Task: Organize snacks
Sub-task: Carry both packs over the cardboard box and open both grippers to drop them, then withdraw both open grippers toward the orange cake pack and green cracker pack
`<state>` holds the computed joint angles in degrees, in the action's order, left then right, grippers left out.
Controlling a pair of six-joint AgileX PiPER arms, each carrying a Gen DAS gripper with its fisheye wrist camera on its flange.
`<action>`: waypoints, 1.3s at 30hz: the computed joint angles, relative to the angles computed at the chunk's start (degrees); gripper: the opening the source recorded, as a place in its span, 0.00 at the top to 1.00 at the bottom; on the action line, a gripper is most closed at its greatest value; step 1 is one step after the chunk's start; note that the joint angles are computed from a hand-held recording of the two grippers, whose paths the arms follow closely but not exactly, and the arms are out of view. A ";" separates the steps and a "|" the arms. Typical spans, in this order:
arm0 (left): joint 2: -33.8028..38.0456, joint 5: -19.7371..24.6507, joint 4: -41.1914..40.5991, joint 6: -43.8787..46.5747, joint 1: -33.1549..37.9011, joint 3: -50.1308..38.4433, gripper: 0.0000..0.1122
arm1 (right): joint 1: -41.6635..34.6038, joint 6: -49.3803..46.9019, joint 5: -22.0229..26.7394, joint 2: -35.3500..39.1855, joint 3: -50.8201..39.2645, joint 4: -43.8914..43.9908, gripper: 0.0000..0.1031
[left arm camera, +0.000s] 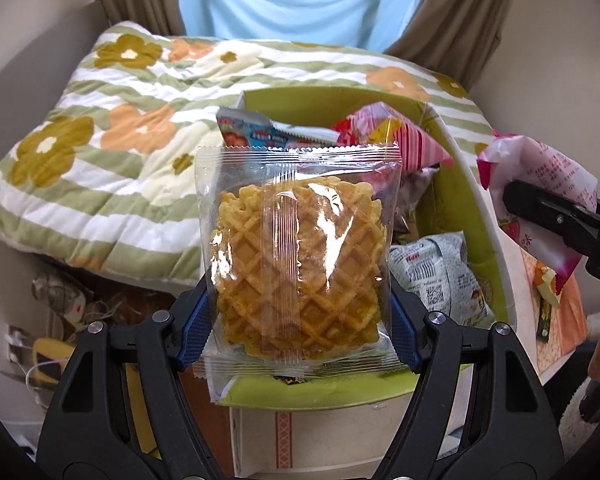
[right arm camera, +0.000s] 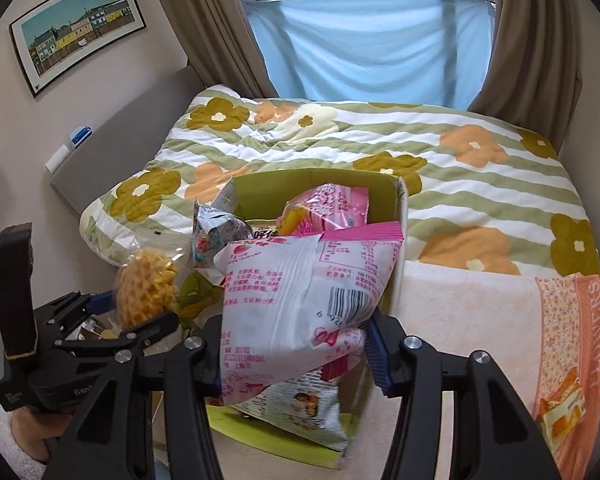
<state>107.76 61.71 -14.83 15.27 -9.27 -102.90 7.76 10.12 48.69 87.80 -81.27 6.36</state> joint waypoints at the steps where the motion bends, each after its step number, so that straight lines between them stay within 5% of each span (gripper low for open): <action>1: 0.27 0.26 -1.64 1.23 0.59 0.15 0.36 | 0.62 1.11 0.37 0.48 -0.53 -0.91 0.52; 4: 1.05 1.39 -3.89 3.67 1.27 0.27 0.25 | 1.55 2.91 1.49 1.74 -2.32 -2.31 0.52; 6: 0.43 -0.04 -2.42 2.92 0.89 1.45 0.08 | 1.93 3.49 2.20 2.38 -3.50 -2.98 0.52; 24: -3.04 -0.19 -2.94 0.44 4.18 6.85 0.08 | 3.39 -2.94 6.66 11.00 -12.15 1.28 0.51; 27: -4.22 -0.56 -2.53 0.45 4.50 8.13 0.08 | 3.90 -2.33 6.34 11.71 -12.53 0.01 0.43; 29: -4.50 -0.65 -1.15 0.17 4.35 8.49 0.08 | 4.27 -0.66 3.38 10.11 -9.43 -1.12 0.14; 30: -4.78 -0.79 -0.72 0.26 4.37 8.89 0.08 | 3.99 -0.75 1.71 8.93 -7.37 -0.39 0.09; 39: -4.91 0.15 -1.66 2.90 4.87 7.99 0.08 | 3.57 4.09 -2.74 1.50 2.27 -2.43 0.08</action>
